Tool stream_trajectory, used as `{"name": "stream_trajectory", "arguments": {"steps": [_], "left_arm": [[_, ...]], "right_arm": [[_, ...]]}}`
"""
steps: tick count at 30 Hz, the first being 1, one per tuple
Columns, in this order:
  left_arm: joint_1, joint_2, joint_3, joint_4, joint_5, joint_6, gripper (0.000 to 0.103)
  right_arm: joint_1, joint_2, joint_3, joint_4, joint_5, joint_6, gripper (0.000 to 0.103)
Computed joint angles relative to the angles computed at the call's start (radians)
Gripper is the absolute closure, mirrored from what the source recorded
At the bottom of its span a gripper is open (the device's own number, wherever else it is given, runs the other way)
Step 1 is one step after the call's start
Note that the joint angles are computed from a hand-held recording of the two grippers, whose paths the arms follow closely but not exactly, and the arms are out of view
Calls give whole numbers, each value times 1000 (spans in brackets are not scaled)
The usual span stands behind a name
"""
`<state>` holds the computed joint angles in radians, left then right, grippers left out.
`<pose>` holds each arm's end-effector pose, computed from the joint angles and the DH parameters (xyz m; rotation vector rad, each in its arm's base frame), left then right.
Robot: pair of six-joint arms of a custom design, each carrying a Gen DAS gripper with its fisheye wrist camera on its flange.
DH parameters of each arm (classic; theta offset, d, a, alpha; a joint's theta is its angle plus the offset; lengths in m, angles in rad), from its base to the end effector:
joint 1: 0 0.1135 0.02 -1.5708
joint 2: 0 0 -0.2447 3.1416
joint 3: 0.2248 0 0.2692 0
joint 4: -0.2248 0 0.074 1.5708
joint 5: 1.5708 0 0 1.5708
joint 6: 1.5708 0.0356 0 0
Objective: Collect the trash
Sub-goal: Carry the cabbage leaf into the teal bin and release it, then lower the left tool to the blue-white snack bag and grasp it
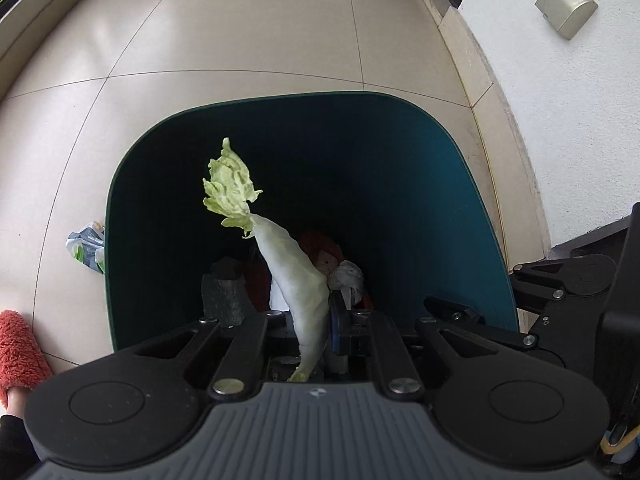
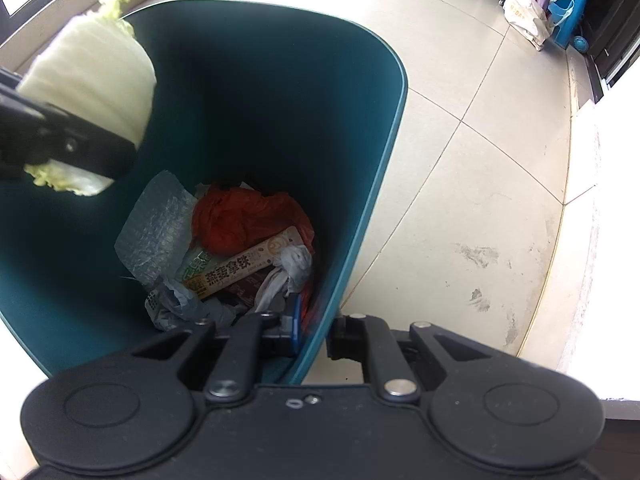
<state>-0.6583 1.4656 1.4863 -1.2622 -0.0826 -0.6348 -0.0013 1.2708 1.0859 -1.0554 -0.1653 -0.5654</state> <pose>0.2319 -0.1756 0.3187 0.0138 2.8234 -0.1895 0.2521 0.0055 0.2548 -0.8099 2.6571 0.0914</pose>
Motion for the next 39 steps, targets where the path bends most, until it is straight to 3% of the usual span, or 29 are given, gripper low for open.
{"name": "stream_trajectory", "arguments": {"steps": [9, 15, 18, 19, 20, 24, 30, 39], "left_arm": [[13, 44, -32, 19, 7, 23, 89], [58, -74, -71, 19, 34, 23, 86], [86, -154, -81, 12, 17, 24, 60], [96, -185, -82, 11, -1, 24, 40], [108, -224, -89, 10, -22, 23, 29], [191, -285, -76, -14, -55, 30, 28], [424, -330, -108, -21, -7, 64, 26], [715, -232, -220, 81, 9, 206, 25]], "right_arm": [[0, 0, 2, -4, -3, 4, 92], [-2, 5, 7, -7, -4, 2, 92], [-2, 5, 8, -7, -4, 1, 92], [-2, 6, 9, -8, -5, 3, 92], [-3, 8, 10, -10, -6, 6, 92], [-7, 19, 20, -14, -8, 7, 92], [-1, 20, 23, -16, -2, 19, 92], [-7, 33, 38, -32, -9, 35, 92]]}}
